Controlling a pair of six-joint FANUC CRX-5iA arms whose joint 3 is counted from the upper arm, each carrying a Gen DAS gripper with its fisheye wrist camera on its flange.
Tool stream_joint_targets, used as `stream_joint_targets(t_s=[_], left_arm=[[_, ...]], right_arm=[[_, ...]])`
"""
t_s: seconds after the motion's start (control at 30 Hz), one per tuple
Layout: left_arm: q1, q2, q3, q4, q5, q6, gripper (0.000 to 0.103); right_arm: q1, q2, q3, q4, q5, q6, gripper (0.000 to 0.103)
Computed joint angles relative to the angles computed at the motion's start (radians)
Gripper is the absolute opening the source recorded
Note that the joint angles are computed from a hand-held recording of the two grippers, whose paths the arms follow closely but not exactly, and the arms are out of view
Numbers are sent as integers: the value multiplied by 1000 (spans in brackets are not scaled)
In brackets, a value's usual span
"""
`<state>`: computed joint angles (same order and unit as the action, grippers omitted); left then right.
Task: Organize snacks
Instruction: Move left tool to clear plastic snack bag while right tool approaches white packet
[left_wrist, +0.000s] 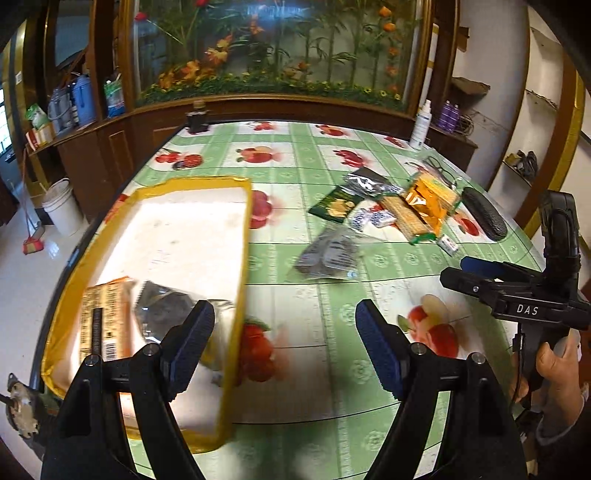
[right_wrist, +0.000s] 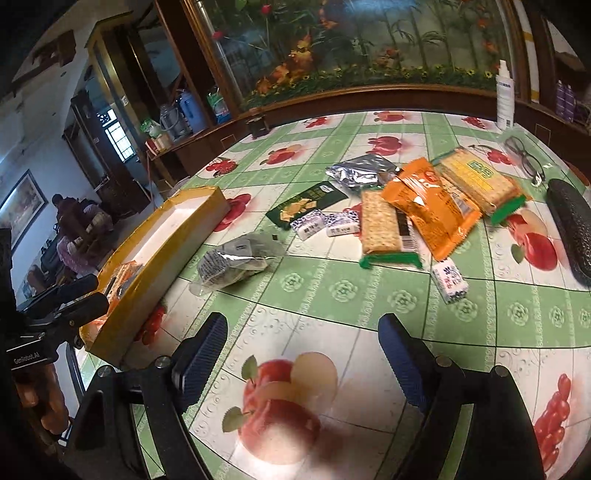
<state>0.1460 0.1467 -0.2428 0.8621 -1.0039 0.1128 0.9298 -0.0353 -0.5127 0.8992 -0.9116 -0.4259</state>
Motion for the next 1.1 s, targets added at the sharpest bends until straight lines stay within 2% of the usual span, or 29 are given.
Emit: stream_joint_targets(t_s=[0.1,0.37,0.5,0.87,1.0,1.1], left_arm=[[-24,-20,-12,-28,33,17,79],[-97,-87,-70,-122,236,133,79],[-122,-109,-102,-136,321,150,79],[-133,-93,-83,-155,295,171,79],[-142,-61,-47,-180,255,192,79],[-157,-37,-25,-189,253,203,79]], right_arm=[[11,-16,-19,0,-21,-24,85],[39,-34,-41,-1,-74,-49,86],[55,-33,-32,-12,-116,-41,87],[66,-65,-63,-32,-145,-71,87],[65,-74,-76,-50,-151,-78,87],[60,-86,-90,-61,-147,-89,87]])
